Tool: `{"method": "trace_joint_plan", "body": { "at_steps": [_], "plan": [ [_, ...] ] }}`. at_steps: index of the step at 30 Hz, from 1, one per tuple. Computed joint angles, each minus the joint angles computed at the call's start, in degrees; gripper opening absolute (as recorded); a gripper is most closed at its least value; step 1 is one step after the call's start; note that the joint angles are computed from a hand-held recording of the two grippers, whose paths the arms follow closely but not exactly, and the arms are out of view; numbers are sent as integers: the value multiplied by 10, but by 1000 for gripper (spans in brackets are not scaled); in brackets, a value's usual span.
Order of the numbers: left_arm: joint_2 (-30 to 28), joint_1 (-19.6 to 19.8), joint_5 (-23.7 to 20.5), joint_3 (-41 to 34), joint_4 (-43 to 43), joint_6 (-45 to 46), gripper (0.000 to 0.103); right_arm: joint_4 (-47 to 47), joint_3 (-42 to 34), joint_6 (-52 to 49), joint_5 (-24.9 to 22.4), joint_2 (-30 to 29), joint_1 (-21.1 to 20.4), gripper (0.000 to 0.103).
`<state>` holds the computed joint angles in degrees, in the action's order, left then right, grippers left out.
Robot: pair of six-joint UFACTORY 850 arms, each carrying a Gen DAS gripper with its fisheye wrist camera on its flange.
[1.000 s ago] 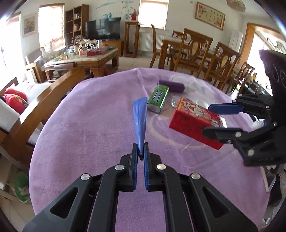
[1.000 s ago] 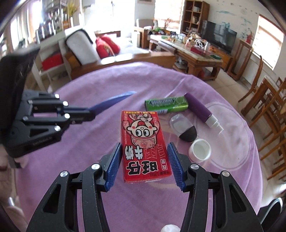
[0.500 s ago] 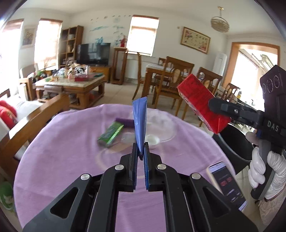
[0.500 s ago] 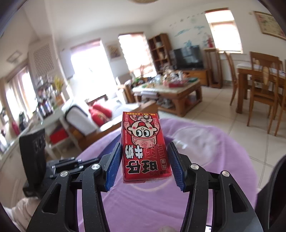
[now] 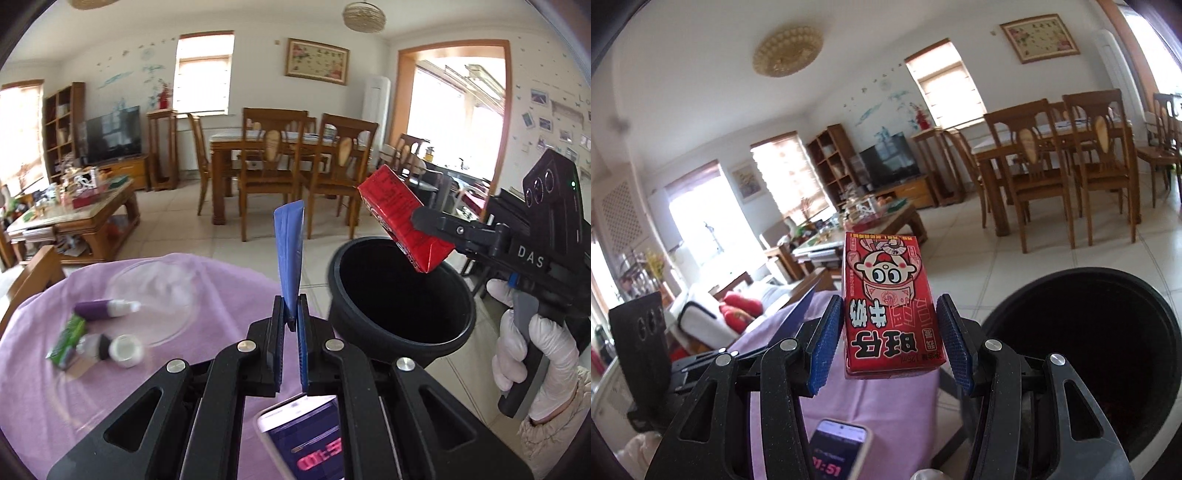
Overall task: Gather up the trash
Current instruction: 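Carry the blue strip and milk box over the black bin and open both tools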
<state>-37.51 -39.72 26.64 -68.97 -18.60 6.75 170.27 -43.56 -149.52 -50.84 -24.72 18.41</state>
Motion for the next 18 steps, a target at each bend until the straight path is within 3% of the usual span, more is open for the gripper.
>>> {"method": "trace_joint_plan", "body": {
  "at_steps": [8, 13, 18],
  "plan": [
    [-91, -35, -87, -149, -7, 49, 7, -63, 63, 44, -71, -10, -128, 52],
    [-143, -50, -147, -226, -15, 72, 7, -97, 69, 68, -97, -44, -185, 52],
    [-193, -61, -208, -300, -135, 203, 7, -115, 61, 87, -117, -81, -215, 52]
  ]
}}
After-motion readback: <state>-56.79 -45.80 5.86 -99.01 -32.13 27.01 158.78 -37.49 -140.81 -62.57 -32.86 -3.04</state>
